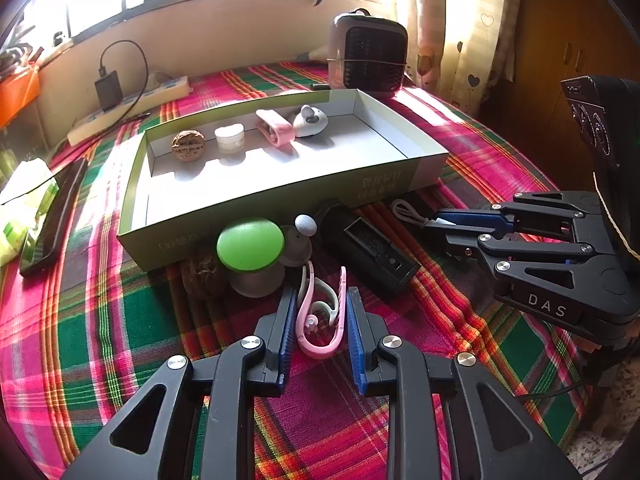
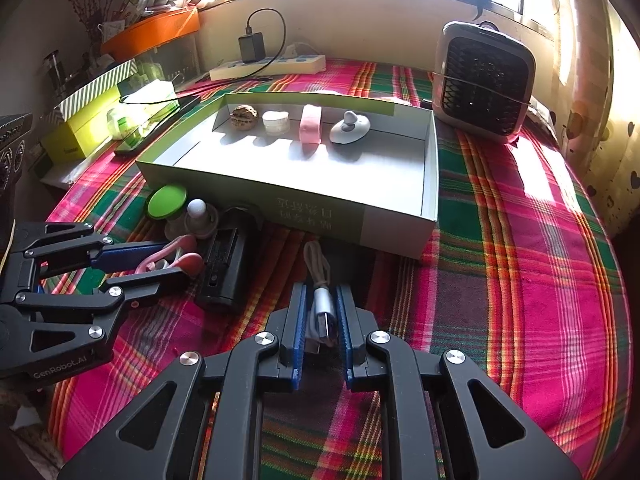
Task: Organize objects
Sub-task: 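Close the left tool on the pink ear hook while the right tool grasps the white cable, then carry the pink hook in the left tool while the right tool carries the cable into the tray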
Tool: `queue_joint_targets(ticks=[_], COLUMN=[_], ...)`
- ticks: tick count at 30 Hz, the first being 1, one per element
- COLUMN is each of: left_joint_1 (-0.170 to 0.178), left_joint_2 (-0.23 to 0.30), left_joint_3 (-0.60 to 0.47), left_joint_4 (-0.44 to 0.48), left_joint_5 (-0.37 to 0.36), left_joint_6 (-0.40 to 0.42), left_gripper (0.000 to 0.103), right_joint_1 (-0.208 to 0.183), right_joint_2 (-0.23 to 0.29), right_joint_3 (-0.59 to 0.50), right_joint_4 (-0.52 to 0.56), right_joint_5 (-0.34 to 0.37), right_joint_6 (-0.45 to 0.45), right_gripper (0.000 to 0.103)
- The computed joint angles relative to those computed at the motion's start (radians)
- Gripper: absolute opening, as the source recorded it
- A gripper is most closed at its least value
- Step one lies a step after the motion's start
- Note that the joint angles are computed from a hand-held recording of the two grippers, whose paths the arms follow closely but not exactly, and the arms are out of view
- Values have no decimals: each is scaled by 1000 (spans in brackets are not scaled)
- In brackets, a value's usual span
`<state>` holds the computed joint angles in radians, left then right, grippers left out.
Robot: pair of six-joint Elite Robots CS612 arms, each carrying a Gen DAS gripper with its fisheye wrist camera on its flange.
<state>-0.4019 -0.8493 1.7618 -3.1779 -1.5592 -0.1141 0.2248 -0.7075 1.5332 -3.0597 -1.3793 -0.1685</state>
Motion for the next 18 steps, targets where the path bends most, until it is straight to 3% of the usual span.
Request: queue_joint_targets(ticks=[18], left_joint_1=[-4], left_joint_2=[-22], left_joint_3=[18], left_joint_4=[-58], left_joint_5=[34], left_joint_6=[-6], left_gripper=[22], right_joint_1=[1], right_joint_2=[-17], right_joint_3=[16], right_joint_4=[-57], right_joint_5=[11], right_joint_6=[34], right_gripper=[15])
